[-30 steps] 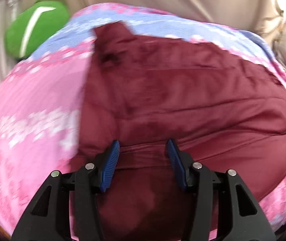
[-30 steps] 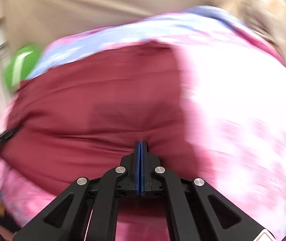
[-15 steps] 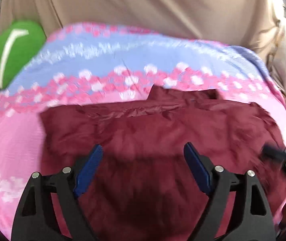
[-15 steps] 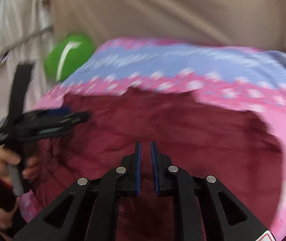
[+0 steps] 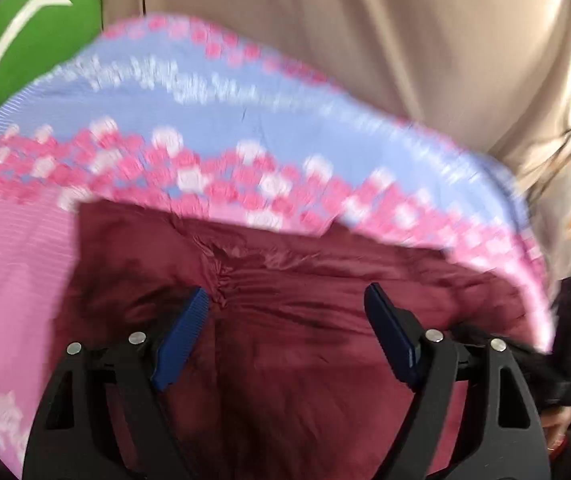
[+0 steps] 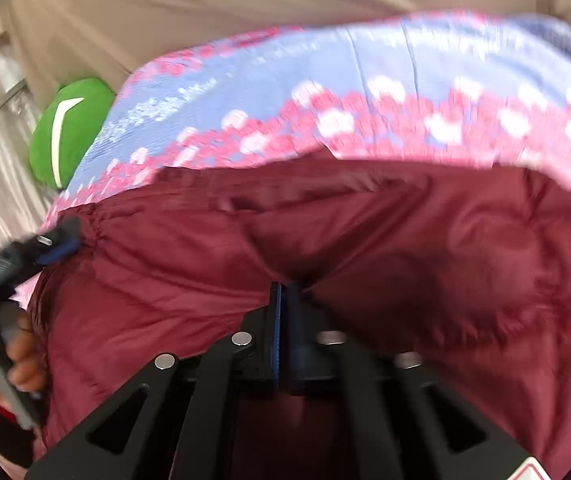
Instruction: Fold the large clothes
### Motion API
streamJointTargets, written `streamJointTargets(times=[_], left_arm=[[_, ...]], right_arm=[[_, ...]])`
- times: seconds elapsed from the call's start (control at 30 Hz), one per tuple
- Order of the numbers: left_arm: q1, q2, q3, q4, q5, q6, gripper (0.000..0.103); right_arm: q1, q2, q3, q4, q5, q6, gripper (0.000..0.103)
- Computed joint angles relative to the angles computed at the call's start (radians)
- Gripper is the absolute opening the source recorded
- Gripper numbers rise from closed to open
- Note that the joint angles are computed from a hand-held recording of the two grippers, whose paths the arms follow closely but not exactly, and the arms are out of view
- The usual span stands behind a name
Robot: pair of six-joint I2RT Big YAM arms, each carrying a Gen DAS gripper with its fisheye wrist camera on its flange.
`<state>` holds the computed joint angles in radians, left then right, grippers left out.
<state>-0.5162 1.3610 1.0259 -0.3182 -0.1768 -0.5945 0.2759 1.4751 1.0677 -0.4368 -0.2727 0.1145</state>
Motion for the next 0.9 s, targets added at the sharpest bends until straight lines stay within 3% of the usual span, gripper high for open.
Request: streamJointTargets(times=[0.07, 0.13, 0.2, 0.33, 0.37, 0.43, 0.47, 0.57, 0.6, 0.7, 0.8, 0.9], left_arm=[[-0.009, -0.087, -0.059, 0.003, -0.021, -0.007, 0.088], [-0.015, -0.137, -0.091, -0.053, -0.053, -0.008, 0.089], [-0.013, -0.135, -0.101, -0.104, -0.094, -0.013, 0.089], [0.023, -0.093, -0.119, -0.117, -0.116, -0.056, 0.088], [0.034, -0.083, -0.125, -0.122, -0.108, -0.072, 0.088], [0.076, -0.058, -0.155, -0.079, -0.033, -0.116, 0.09], [0.077, -0.07, -0.18, -0.032, -0.036, -0.123, 0.09], [0.051, -0.057, -0.168, -0.051, -0.106, -0.102, 0.09], [0.044, -0.053, -0.163, -0.059, -0.122, -0.097, 0.09], [0.034, -0.057, -0.162, -0.072, -0.15, -0.101, 0.09], [-0.008, -0.103, -0.159, -0.111, -0.231, -0.124, 0.085], [-0.081, -0.127, -0.123, -0.062, -0.251, -0.077, 0.086]], right_arm=[[0.033, -0.044, -0.009, 0.0, -0.04, -0.028, 0.015], [0.067, -0.06, -0.007, -0.001, -0.069, -0.051, 0.015], [0.124, -0.019, 0.052, -0.05, -0.11, -0.085, 0.015], [0.226, 0.102, 0.172, -0.128, -0.031, -0.148, 0.013], [0.232, 0.155, 0.22, -0.151, 0.003, -0.146, 0.004], [0.208, 0.193, 0.249, -0.134, 0.029, -0.111, 0.0], [0.183, 0.208, 0.259, -0.123, 0.01, -0.077, 0.0], [0.107, 0.214, 0.247, -0.061, 0.079, 0.034, 0.0], [0.089, 0.197, 0.233, -0.062, 0.15, 0.068, 0.0], [0.036, 0.049, 0.091, 0.021, 0.09, 0.08, 0.005], [0.026, -0.121, -0.064, 0.061, 0.134, 0.021, 0.012], [-0.005, -0.186, -0.14, 0.048, 0.045, 0.017, 0.013]])
